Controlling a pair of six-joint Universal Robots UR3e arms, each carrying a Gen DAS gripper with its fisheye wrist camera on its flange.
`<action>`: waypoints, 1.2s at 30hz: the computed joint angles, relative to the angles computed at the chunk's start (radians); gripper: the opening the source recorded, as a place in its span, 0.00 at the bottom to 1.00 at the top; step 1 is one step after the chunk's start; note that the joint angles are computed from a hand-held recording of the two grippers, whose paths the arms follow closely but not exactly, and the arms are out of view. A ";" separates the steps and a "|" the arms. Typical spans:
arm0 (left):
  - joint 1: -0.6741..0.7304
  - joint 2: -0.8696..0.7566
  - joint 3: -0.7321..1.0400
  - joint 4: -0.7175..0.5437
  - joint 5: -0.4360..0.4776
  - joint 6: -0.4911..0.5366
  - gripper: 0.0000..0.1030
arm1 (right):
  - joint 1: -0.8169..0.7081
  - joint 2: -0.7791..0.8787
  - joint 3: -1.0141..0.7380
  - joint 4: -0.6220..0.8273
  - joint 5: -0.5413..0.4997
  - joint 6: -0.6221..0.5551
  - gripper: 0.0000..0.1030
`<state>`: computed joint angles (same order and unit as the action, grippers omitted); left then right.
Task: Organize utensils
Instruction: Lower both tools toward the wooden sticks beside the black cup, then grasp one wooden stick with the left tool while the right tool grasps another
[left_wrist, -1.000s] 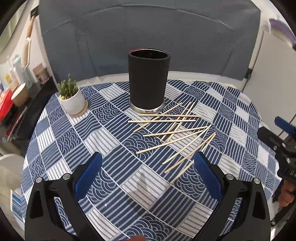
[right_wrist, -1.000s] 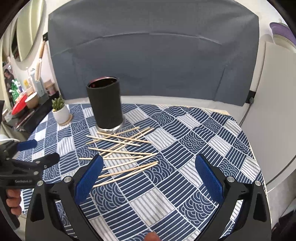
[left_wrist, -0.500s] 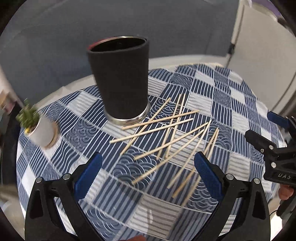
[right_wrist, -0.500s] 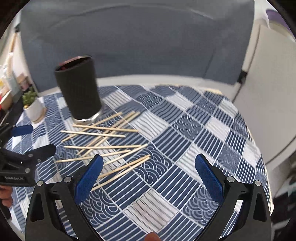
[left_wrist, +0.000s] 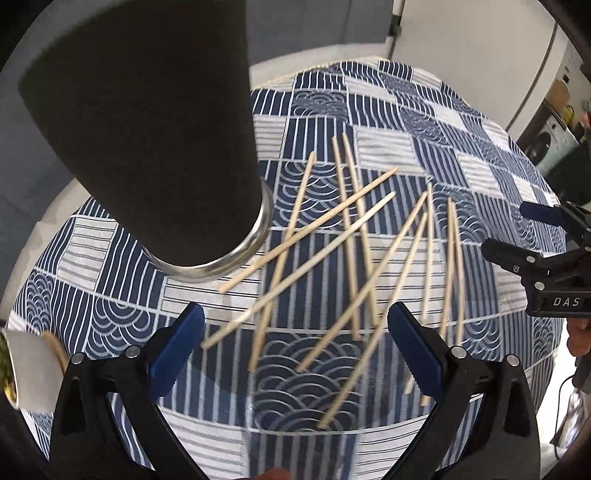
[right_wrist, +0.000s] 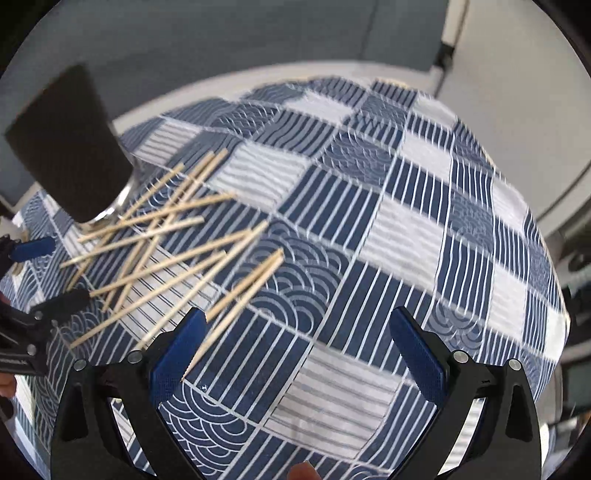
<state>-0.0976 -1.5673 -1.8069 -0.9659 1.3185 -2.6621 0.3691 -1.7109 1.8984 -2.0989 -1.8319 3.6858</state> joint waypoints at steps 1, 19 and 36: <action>0.007 -0.009 0.002 0.006 0.003 0.012 0.94 | 0.008 0.014 -0.004 0.008 0.001 0.023 0.93; 0.088 -0.160 0.088 -0.010 0.005 0.230 0.96 | 0.052 0.114 -0.050 0.097 0.018 0.339 0.93; 0.170 -0.145 0.117 -0.089 -0.070 0.230 0.69 | -0.045 0.125 -0.157 0.260 0.150 0.255 0.62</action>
